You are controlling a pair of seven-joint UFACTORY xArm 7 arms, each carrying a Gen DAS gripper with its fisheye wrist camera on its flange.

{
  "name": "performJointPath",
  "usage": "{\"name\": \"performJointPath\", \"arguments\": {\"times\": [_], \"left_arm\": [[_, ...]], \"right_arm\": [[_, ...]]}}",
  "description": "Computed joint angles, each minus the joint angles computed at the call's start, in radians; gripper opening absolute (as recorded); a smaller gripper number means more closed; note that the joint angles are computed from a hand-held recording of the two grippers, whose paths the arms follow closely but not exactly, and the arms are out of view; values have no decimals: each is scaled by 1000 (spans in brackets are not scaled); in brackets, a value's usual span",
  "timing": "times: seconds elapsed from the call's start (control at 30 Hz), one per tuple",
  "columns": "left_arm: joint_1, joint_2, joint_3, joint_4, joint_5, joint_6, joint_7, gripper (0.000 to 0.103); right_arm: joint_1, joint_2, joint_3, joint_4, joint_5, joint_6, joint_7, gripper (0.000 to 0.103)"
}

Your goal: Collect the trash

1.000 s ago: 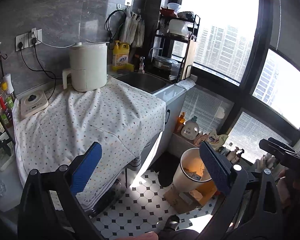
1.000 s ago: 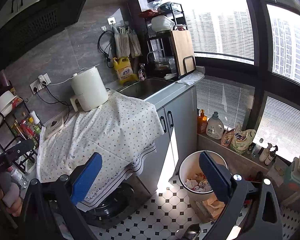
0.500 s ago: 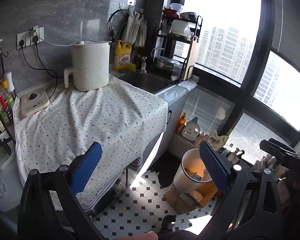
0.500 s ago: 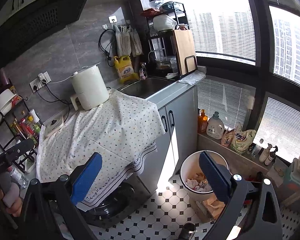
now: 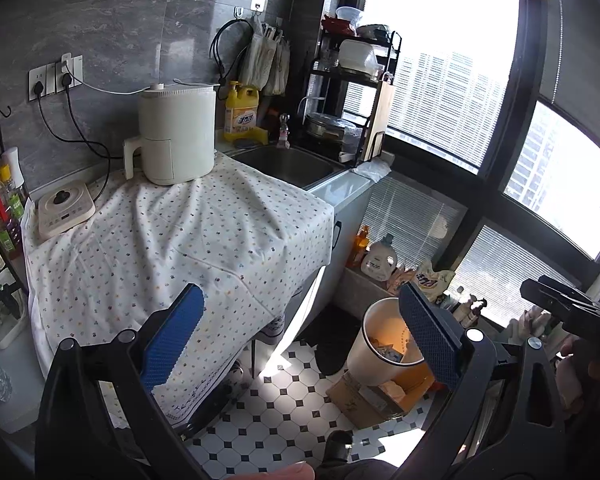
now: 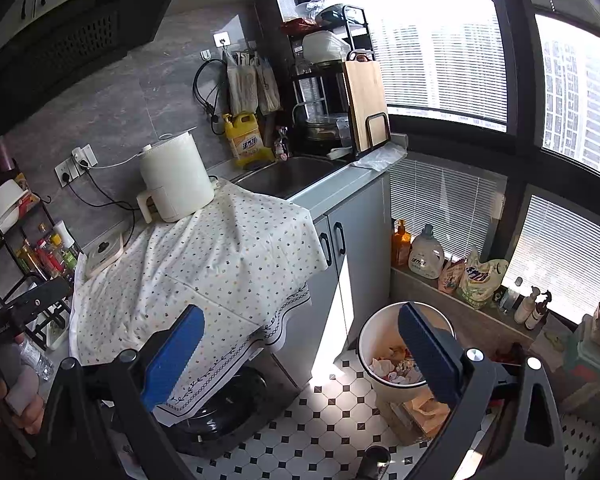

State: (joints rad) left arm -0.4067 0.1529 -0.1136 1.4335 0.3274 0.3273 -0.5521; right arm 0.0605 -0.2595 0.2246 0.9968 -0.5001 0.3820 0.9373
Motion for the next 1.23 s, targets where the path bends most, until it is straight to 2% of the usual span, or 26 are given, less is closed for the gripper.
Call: {"name": "performJointPath", "arguments": {"times": [0.53,0.83,1.23], "left_arm": [[6,-3,-2,-13,-24,-13,20,97],[-2,-11,1,-25,16,-12,-22,97],[15,32,-8,6,-85,-4,52,97]], "right_arm": [[2,-6,-1,-2,-1,12,-9,95],[4,-8,-3,-5,5,14,-19,95],[11,29,-17,13,23,46,-29,95]]}}
